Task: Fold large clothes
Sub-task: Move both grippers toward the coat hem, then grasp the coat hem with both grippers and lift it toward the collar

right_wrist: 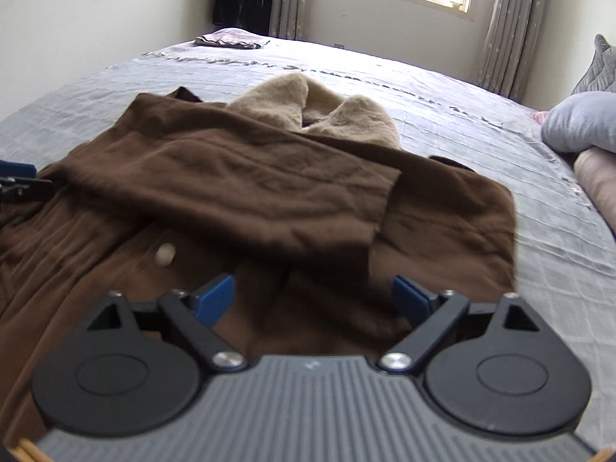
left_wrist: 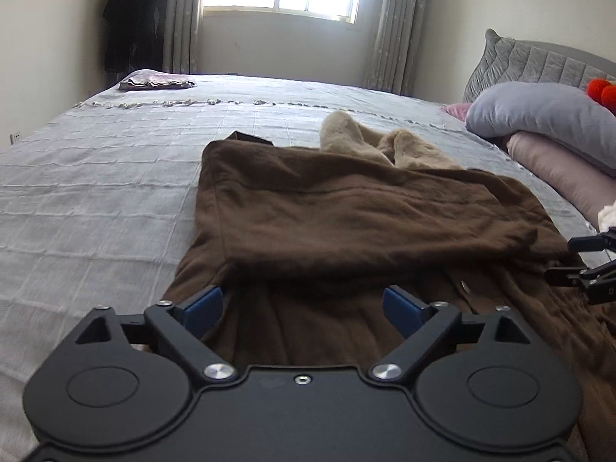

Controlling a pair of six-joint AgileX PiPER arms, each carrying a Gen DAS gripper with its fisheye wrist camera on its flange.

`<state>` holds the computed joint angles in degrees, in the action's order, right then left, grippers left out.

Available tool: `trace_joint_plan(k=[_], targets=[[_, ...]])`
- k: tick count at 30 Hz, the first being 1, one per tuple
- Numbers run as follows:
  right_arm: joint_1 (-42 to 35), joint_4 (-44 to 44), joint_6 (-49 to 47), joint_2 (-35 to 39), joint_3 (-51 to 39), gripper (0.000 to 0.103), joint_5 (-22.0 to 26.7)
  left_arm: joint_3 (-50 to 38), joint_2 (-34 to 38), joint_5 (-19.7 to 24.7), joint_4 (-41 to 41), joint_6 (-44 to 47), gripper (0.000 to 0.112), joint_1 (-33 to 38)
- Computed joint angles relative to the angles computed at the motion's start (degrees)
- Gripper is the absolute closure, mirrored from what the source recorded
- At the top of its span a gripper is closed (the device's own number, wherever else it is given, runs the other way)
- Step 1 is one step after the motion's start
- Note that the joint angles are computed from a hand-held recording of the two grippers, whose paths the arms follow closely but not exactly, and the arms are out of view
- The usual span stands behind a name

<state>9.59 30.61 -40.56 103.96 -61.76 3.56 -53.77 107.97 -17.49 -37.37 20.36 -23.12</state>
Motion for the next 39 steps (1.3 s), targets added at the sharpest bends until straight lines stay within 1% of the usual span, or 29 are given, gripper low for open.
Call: trace_joint_plan(k=[1,2,3,4,5,6,8,10,11,12,14,16,18,19,21,22,25,26,28,30,31,32,34,35,36,37,39], targets=[[-0.3,1.7,-1.6,-2.0,2.5,0.007,-0.2,2.6,-1.8,-0.9,-0.5,0.6,0.019,-0.6],[-0.8,4.3,-4.1,-4.0,4.9,0.006,-0.2,5.2,-3.3,-2.1,1.2,-1.0,0.016,-1.1],[-1.3,8.7,-8.4,-5.9,7.4,0.006,-0.3,8.0,-4.9,-3.2,4.5,-3.9,0.015,-1.2],[-2.1,12.3,-11.7,-7.8,9.7,0.006,-0.3,10.4,-6.4,-4.3,5.7,-5.1,0.013,-1.4],[-2.9,13.7,-12.8,-9.5,11.4,0.005,-0.1,12.5,-7.8,-4.7,5.4,-4.9,0.012,-1.8],[-3.9,16.9,-15.7,-11.0,13.3,0.005,0.1,14.3,-9.1,-4.8,5.8,-5.3,0.012,-1.9],[-6.3,19.8,-18.2,-14.4,16.6,0.004,1.3,17.5,-11.4,-5.2,6.5,-6.0,0.012,-1.9],[-9.3,25.2,-24.3,-17.6,19.7,0.003,3.1,20.4,-13.5,-5.2,8.2,-7.9,0.011,-1.5],[-11.1,25.8,-25.7,-19.3,21.0,0.003,4.6,21.7,-14.5,-4.7,10.9,-10.5,0.011,-0.8],[-13.2,27.0,-27.8,-20.9,22.3,0.002,6.5,22.9,-15.4,-3.9,15.6,-14.9,0.011,0.5],[-18.4,27.3,-29.4,-23.8,24.1,0.001,11.7,24.4,-17.3,-0.8,26.9,-25.1,0.011,3.6],[-25.1,26.5,-29.9,-25.1,24.7,0.001,19.6,25.9,-19.3,1.9,38.3,-35.9,0.010,6.2],[-32.3,26.3,-30.7,-25.0,24.6,0.001,28.1,27.9,-20.7,2.2,49.8,-46.7,0.010,8.6],[-35.6,26.1,-31.1,-24.2,24.1,0.001,32.4,29.0,-21.1,1.6,55.5,-52.1,0.010,9.8],[-41.0,25.5,-31.5,-22.3,23.5,0.001,39.3,30.9,-21.1,-1.5,67.0,-62.9,0.010,13.5],[-42.9,25.4,-31.8,-21.7,23.5,0.001,41.3,31.6,-21.2,-3.0,72.7,-68.1,0.010,15.7],[-47.2,24.7,-33.7,-19.5,24.0,0.001,45.0,33.0,-20.9,-8.1,89.9,-82.2,0.011,23.8],[-48.3,24.4,-33.9,-18.3,23.9,0.001,46.2,33.3,-20.6,-10.5,95.6,-86.3,0.011,26.9],[-50.9,24.3,-35.0,-15.2,23.5,0.001,49.7,33.1,-18.5,-17.0,107.0,-92.9,0.012,33.8],[-52.8,26.2,-38.6,-14.0,24.6,0.002,51.1,32.6,-17.2,-21.5,115.3,-98.6,0.013,38.6],[-53.7,26.8,-39.6,-13.6,24.8,0.002,52.1,32.9,-17.2,-22.8,116.8,-99.7,0.014,40.0],[-54.5,27.3,-40.1,-12.9,24.7,0.004,53.3,33.2,-17.4,-24.0,118.3,-100.7,0.018,41.4],[-55.9,27.5,-40.1,-11.8,24.5,0.012,56.1,34.7,-16.9,-27.4,118.7,-99.7,0.023,43.5],[-56.6,27.2,-39.4,-11.0,24.2,0.021,57.2,35.1,-16.0,-29.3,119.9,-99.5,0.026,44.8],[-56.6,27.1,-38.7,-10.8,24.4,0.032,57.5,35.9,-15.8,-30.3,120.5,-98.8,0.028,45.6],[-56.3,26.8,-37.8,-11.3,24.7,0.035,57.2,36.4,-15.7,-31.0,122.1,-98.8,0.031,46.1],[-55.3,25.0,-35.0,-12.5,24.2,0.043,57.1,38.3,-16.9,-31.2,122.1,-97.4,0.034,46.1]])
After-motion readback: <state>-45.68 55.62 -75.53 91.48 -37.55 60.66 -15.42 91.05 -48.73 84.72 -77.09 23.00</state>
